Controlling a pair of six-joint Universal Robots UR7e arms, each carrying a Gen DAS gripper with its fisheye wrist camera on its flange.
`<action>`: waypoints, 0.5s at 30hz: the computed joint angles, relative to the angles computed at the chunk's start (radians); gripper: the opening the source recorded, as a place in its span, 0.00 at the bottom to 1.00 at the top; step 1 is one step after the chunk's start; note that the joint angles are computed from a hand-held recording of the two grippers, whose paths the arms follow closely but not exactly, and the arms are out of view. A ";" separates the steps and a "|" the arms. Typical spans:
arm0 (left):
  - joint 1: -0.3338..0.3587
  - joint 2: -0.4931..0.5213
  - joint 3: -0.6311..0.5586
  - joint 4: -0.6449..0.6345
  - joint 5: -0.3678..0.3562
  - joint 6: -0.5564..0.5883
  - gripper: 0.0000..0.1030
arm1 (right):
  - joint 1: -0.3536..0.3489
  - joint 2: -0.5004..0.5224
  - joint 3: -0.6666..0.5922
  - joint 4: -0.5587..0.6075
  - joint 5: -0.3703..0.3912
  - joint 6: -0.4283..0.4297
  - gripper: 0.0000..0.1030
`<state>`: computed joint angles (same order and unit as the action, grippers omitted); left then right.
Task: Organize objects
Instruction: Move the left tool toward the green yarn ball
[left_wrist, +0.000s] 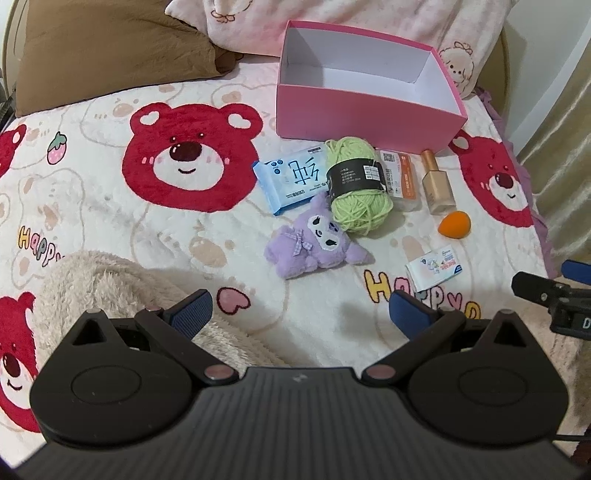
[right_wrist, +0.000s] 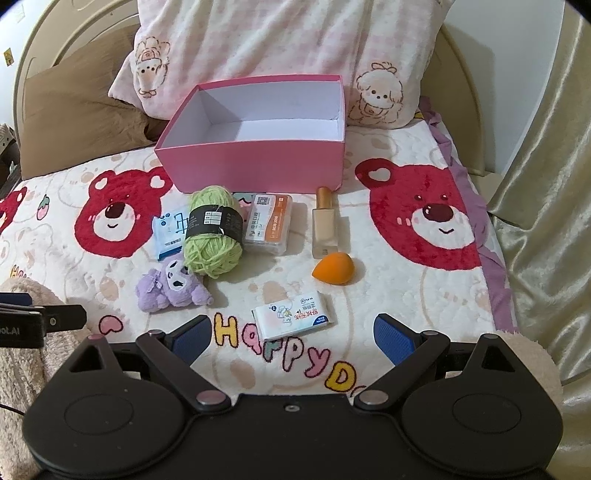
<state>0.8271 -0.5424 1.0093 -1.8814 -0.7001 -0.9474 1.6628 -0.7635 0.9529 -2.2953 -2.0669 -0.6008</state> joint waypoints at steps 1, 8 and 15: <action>0.000 -0.001 0.001 -0.003 -0.001 -0.001 1.00 | 0.000 -0.001 0.002 -0.001 0.000 -0.001 0.94; 0.001 -0.008 0.014 -0.024 -0.006 -0.006 1.00 | 0.001 -0.003 0.007 -0.001 0.000 -0.003 0.94; -0.005 -0.016 0.028 -0.049 0.017 0.001 0.98 | 0.008 0.004 -0.005 0.017 -0.022 0.005 0.94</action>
<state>0.8218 -0.5583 1.0370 -1.9309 -0.6826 -0.9464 1.6708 -0.7594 0.9478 -2.2781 -2.0886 -0.5953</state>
